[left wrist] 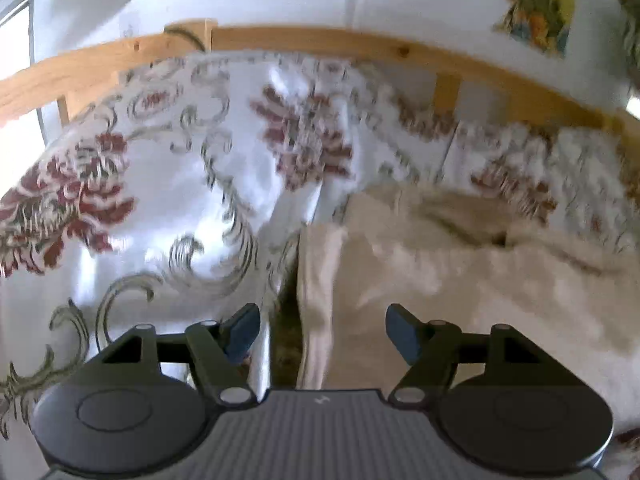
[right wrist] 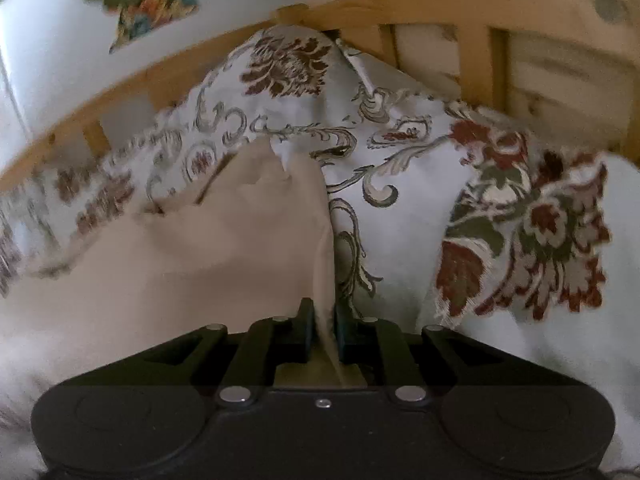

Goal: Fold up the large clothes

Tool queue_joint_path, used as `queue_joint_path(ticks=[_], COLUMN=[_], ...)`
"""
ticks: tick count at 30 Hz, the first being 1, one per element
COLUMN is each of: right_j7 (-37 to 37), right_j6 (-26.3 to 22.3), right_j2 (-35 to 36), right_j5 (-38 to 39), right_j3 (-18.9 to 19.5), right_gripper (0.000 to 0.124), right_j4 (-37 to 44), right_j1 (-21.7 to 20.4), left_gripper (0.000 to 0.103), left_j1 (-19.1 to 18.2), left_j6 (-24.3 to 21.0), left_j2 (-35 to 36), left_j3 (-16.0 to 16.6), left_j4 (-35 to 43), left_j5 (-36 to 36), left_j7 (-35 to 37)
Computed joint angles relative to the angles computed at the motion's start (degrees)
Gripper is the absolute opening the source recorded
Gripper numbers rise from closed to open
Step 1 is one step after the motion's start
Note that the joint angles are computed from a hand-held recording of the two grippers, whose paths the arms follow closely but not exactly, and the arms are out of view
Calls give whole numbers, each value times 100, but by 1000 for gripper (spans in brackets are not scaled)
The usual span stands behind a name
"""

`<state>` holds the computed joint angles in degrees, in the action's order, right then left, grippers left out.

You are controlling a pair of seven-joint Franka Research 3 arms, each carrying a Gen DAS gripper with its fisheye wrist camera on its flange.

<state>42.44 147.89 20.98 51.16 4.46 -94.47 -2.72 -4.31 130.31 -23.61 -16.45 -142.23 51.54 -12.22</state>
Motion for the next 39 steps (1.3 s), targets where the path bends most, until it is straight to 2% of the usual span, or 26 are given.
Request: queue_joint_path(ticks=[2, 3, 4, 5, 6, 7, 9, 11, 13, 15, 17, 19, 20, 22, 24, 26, 28, 29, 32, 35, 38, 39], right_j7=[-53, -124, -175, -148, -64, -11, -114, -103, 468, 505, 247, -212, -673, -2021, -3777, -5650, -6533, -6812, -7255, -7323, -6653, -6045], right_j6=[-133, -139, -132, -159, -250, -208, -13, 207, -109, 51, 343, 747, 1055, 1589, 1965, 1952, 1701, 1591, 1597, 1864, 2397, 2442], right_j2=[71, 92, 103, 109, 105, 43, -125, -152, -9, -72, -206, -327, -399, -495, -543, -599, -621, -610, -404, 77, 590, 723], right_j5=[462, 571, 595, 512, 353, 180, -50, -319, -793, -943, -749, -430, -110, 868, 2195, 3540, 4019, 4165, 4411, 4417, 3673, 3174], right_j3=[117, 142, 144, 112, 59, -1, -70, -146, -277, -247, -122, 15, 154, 526, 925, 1199, 1219, 1210, 1171, 1066, 792, 684], right_gripper=[29, 29, 29, 24, 10, 8, 2, 2, 2, 2, 6, 17, 22, 30, 63, 81, 82, 83, 93, 96, 96, 96], right_j4=[111, 145, 157, 162, 173, 92, -109, -192, -35, -154, -335, -507, -616, -727, -721, -706, -704, -683, -395, 212, 717, 766], right_j1=[-150, -164, -149, -112, -76, -21, 38, 117, 198, 226, 162, 109, 65, -61, -175, -240, -115, -32, 341, 797, 1297, 1401], left_gripper=[67, 59, 41, 30, 16, 12, 9, 9, 9, 9, 16, 21, 31, 73, 88, 90, 90, 90, 90, 90, 89, 89], left_j1=[6, 14, 28, 30, 31, 50, 105, 117, 108, 127, 138, 108, 83, 80, 100, 89, 69, 36, -144, -317, -340, -334], left_j6=[131, 214, 290, 291, 226, 198, 150, 83, 118, 241, 431, 198, 129, 128, 151, 651, 1173, 1229, 885, 683, 1157, 1296], left_j2=[39, 26, 33, 62, 93, 99, 131, 300, 486, 436, 221, 122, 88, 91, 252, 511, 1033, 1319, 2107, 2555, 2723, 2751], left_j3=[72, 82, 104, 122, 119, 95, 24, 13, 99, 127, 135, 14, -47, -193, -360, -280, -109, -56, 52, 275, 584, 656], left_j4=[-39, -90, -119, -112, -93, -91, -51, 67, 175, 117, -61, -47, -17, 79, 283, 487, 916, 1160, 1868, 2222, 2223, 2176], left_j5=[-129, -143, -160, -220, -276, -236, -40, 88, 59, 129, 190, 203, 289, 732, 1424, 2157, 2599, 2684, 3075, 3379, 3531, 3639], left_j7=[-93, -169, -190, -127, -49, -51, -131, -53, 24, -310, -659, -667, -635, -669, -904, -1151, -1185, -1129, -1002, -1066, -1539, -1824])
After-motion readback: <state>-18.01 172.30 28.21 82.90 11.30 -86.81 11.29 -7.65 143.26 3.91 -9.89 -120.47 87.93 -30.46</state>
